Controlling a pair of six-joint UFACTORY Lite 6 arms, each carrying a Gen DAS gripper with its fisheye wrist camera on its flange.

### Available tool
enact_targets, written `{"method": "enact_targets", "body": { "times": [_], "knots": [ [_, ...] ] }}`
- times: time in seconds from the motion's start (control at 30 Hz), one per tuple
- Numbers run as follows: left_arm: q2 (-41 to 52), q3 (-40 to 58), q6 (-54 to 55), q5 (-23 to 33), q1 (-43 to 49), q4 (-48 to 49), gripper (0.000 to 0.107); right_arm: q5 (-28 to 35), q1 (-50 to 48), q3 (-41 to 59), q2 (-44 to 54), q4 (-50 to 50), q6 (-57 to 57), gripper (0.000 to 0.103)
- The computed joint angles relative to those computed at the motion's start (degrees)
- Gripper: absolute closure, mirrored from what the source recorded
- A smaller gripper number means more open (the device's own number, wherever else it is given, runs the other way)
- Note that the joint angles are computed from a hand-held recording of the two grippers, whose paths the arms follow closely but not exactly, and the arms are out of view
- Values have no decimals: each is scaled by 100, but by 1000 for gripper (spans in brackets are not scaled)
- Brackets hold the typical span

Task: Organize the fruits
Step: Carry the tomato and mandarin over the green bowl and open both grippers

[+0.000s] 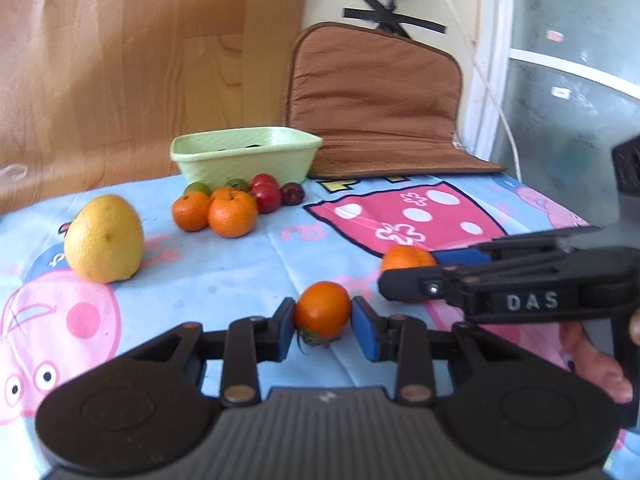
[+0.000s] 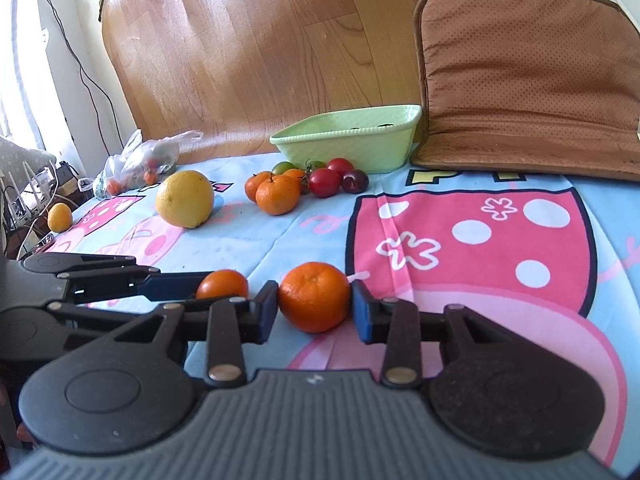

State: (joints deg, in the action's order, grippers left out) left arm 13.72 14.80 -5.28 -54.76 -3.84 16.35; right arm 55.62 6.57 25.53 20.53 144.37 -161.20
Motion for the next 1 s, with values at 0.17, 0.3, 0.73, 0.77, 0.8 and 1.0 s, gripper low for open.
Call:
{"method": "enact_targets", "body": {
  "times": [0.17,0.3,0.73,0.77,0.8,1.0],
  "knots": [
    [-10,-73,113,-119,-56,-127,77,-27,66,-56,-52,34,-131,61],
    [-25,-61,97,-55,-31,-98,77,207,-98,-268,-118,-439,-270,62],
    [52,38,102,56,-38,-135,77,63,104,-343,-204,-143,-228,60],
    [59,54,86,72,-7,-86,77,71,132,-387,-225,-80,-288,60],
    [64,63,78,84,-3,-66,76,80,201,-464,-275,46,-389,60],
    [65,26,83,3,3,-78,76,85,553,-658,-397,658,-828,62]
  ]
}}
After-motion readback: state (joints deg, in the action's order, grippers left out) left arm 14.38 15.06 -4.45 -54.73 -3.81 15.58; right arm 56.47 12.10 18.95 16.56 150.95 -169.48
